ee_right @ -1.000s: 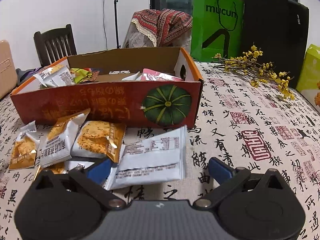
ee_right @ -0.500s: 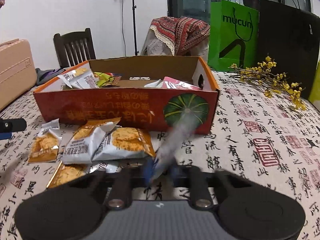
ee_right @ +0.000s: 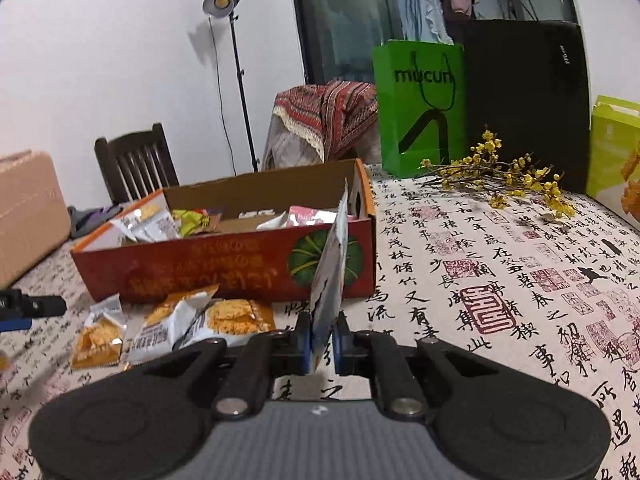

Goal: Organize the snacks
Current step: 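Grasp an oat-crisp packet with the left tool while the right tool holds the white packet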

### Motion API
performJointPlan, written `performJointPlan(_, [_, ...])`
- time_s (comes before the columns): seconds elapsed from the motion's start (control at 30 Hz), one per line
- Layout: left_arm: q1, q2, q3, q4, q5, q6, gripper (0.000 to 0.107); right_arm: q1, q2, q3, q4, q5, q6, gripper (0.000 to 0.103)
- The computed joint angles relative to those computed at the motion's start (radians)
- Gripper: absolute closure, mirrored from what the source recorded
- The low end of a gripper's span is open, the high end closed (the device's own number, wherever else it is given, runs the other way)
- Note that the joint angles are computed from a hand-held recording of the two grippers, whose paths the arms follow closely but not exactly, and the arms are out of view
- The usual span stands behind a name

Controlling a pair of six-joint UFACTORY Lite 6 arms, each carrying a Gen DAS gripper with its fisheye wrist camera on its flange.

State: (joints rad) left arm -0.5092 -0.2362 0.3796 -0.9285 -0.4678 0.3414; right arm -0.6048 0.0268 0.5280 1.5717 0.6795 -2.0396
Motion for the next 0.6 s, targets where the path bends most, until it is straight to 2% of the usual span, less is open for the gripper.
performJointPlan(0.07, [-0.023,0.013,0.032,-0.061,0.038,0.061,0.004,-0.015,0.004,-0.002,0.001,0.020,-0.004,0.093])
performJointPlan(0.27, [-0.166,0.170,0.188,-0.392,0.015,0.348,0.004,-0.046,-0.007,-0.016,-0.011,0.067,-0.015,0.093])
performJointPlan(0.4, [-0.234,0.293,0.307,-0.543,-0.076,0.467,0.004,-0.066,-0.016,-0.025,-0.022,0.096,-0.021,0.093])
performJointPlan(0.53, [-0.220,0.388,0.406,-0.644,-0.089,0.531,0.004,-0.072,-0.016,-0.027,-0.028,0.109,-0.021,0.093])
performJointPlan(0.6, [-0.224,0.443,0.443,-0.677,-0.135,0.538,0.004,-0.082,-0.022,-0.032,-0.030,0.124,-0.027,0.093])
